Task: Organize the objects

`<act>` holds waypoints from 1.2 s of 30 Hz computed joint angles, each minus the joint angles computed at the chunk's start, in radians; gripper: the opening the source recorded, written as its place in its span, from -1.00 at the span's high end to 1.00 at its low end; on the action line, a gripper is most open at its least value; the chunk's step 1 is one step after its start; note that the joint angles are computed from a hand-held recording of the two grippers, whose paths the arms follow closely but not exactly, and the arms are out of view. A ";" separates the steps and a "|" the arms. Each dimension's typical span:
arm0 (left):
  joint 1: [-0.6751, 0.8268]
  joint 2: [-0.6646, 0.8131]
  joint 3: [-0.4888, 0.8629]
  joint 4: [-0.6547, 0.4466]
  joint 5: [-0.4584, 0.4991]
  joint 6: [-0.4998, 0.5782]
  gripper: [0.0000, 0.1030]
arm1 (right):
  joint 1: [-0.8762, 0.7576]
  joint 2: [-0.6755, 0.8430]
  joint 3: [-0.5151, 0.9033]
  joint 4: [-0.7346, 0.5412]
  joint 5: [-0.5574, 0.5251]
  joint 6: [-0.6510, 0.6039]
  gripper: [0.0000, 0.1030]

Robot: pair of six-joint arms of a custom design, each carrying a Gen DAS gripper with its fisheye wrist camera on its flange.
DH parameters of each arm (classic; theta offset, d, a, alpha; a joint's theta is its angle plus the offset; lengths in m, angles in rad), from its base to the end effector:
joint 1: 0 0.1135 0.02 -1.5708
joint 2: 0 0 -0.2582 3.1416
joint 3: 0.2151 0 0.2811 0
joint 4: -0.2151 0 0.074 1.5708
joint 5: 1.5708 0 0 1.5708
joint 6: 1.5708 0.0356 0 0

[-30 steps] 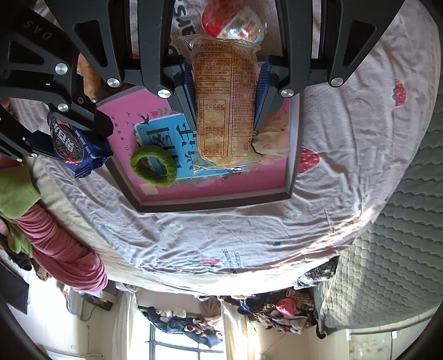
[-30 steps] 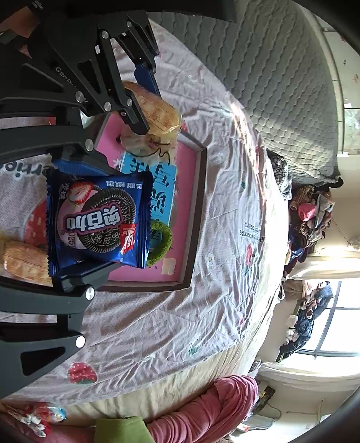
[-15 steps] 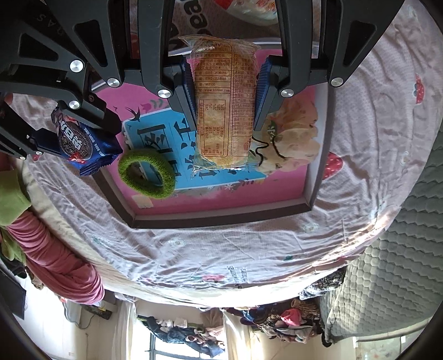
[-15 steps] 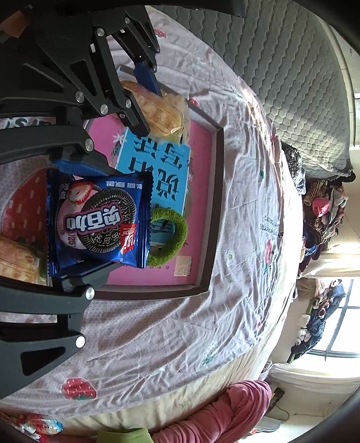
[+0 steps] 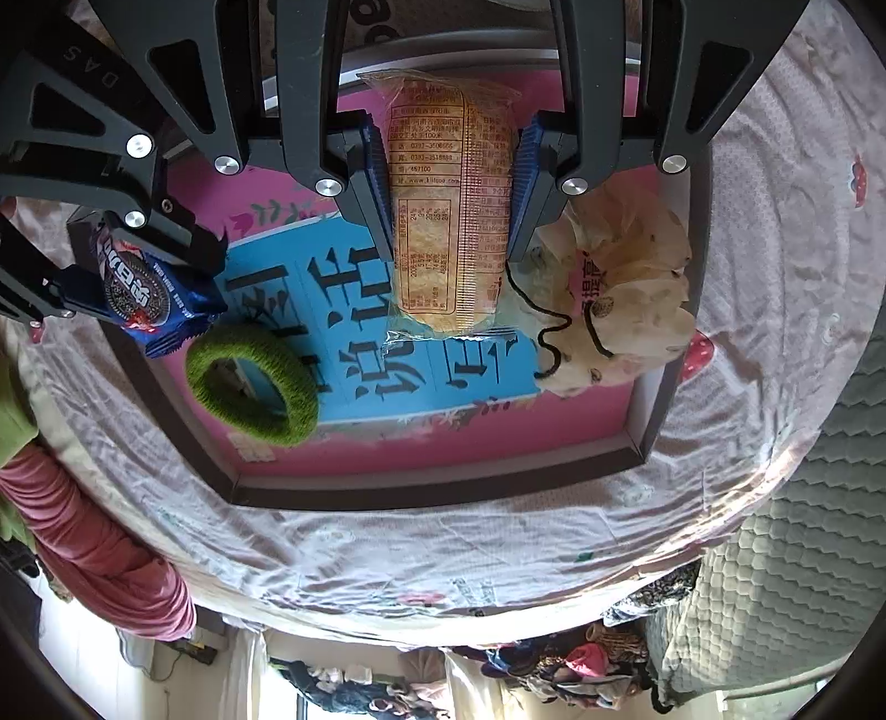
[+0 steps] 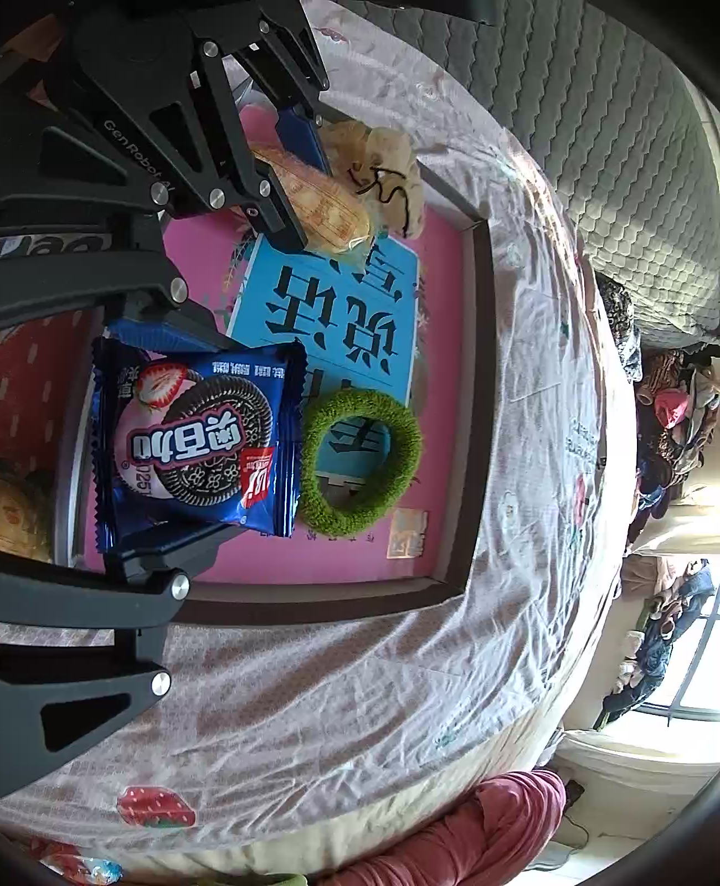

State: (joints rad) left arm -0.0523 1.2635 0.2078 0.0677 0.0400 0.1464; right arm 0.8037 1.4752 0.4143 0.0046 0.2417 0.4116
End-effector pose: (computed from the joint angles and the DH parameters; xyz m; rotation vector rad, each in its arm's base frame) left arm 0.1894 -0.0113 0.0587 0.2690 2.5435 -0.0150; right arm 0.1694 0.1634 0.0656 -0.4220 2.5487 0.1304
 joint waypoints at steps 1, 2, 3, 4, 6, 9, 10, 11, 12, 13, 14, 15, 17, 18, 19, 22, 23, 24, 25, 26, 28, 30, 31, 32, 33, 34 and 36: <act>0.002 0.013 0.000 0.009 0.003 0.003 0.25 | -0.002 0.012 0.003 0.006 -0.004 -0.003 0.00; 0.001 0.024 -0.002 0.022 -0.001 0.004 0.25 | -0.004 0.023 0.003 0.016 -0.009 -0.005 0.00; 0.000 0.037 -0.002 0.033 -0.004 0.005 0.25 | -0.006 0.035 0.006 0.022 -0.012 -0.008 0.00; 0.001 0.040 -0.004 0.038 -0.002 0.004 0.25 | -0.006 0.046 0.009 0.025 -0.012 -0.009 0.00; -0.001 0.047 0.000 0.037 -0.004 0.005 0.24 | -0.011 0.067 0.011 0.037 -0.016 -0.008 0.00; -0.005 0.055 0.009 0.029 -0.012 0.004 0.21 | -0.015 0.096 0.013 0.053 -0.024 -0.009 0.00; -0.003 0.055 0.009 0.028 -0.011 0.003 0.20 | -0.013 0.102 0.012 0.058 -0.020 -0.011 0.00; -0.001 0.056 0.012 0.024 -0.007 0.001 0.20 | -0.012 0.101 0.012 0.058 -0.017 -0.012 0.00; -0.003 0.056 0.014 0.021 -0.010 0.003 0.20 | -0.012 0.101 0.013 0.055 -0.017 -0.012 0.00; -0.004 0.054 0.013 0.020 -0.013 0.003 0.20 | -0.012 0.100 0.012 0.056 -0.018 -0.012 0.00; -0.005 0.055 0.014 0.017 -0.013 0.001 0.20 | -0.013 0.101 0.011 0.056 -0.018 -0.013 0.00; -0.005 0.053 0.012 0.019 -0.014 0.000 0.20 | -0.013 0.104 0.013 0.055 -0.017 -0.015 0.00; -0.009 0.058 0.016 0.015 -0.017 -0.001 0.20 | -0.008 0.107 0.014 0.053 -0.012 -0.017 0.00; -0.008 0.050 0.014 0.010 -0.016 0.001 0.19 | -0.008 0.108 0.017 0.050 -0.011 -0.019 -0.01; -0.007 0.050 0.015 0.007 -0.016 0.000 0.17 | -0.007 0.106 0.016 0.050 -0.010 -0.018 -0.01; 0.005 0.046 0.018 -0.005 -0.006 0.006 0.10 | -0.007 0.102 0.014 0.050 -0.012 -0.020 -0.01; 0.007 0.046 0.018 -0.007 -0.004 0.008 0.07 | -0.007 0.101 0.013 0.050 -0.013 -0.020 -0.01; 0.009 0.045 0.018 -0.010 -0.003 0.010 0.02 | -0.007 0.100 0.013 0.047 -0.012 -0.022 -0.01; 0.013 0.047 0.019 -0.009 -0.001 0.010 -0.04 | -0.007 0.099 0.012 0.050 -0.011 -0.023 -0.01; 0.016 0.047 0.020 -0.012 0.001 0.011 -0.05 | -0.007 0.098 0.011 0.050 -0.009 -0.024 -0.01; 0.019 0.049 0.019 -0.009 0.004 0.011 -0.05 | -0.004 0.098 0.013 0.045 -0.005 -0.025 -0.01; 0.020 0.047 0.019 -0.012 0.004 0.012 -0.07 | 0.000 0.095 0.013 0.040 -0.001 -0.022 -0.01; 0.020 0.047 0.019 -0.012 0.004 0.010 -0.12 | -0.001 0.094 0.012 0.041 -0.002 -0.023 -0.01; 0.022 0.045 0.018 -0.013 0.004 0.010 -0.16 | 0.000 0.092 0.011 0.041 0.002 -0.023 -0.01; 0.024 0.041 0.018 -0.017 0.002 0.008 -0.22 | 0.001 0.090 0.009 0.041 0.004 -0.023 -0.01; 0.029 0.033 0.016 -0.022 0.008 0.009 -0.23 | 0.001 0.086 0.009 0.037 0.005 -0.021 -0.02; 0.038 0.014 0.013 -0.035 0.017 0.010 -0.24 | 0.003 0.074 0.007 0.027 0.009 -0.021 -0.06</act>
State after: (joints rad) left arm -0.0139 1.2772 0.2204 0.0328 0.0572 0.1568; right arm 0.8062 1.5492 0.4215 0.0315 0.2510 0.3910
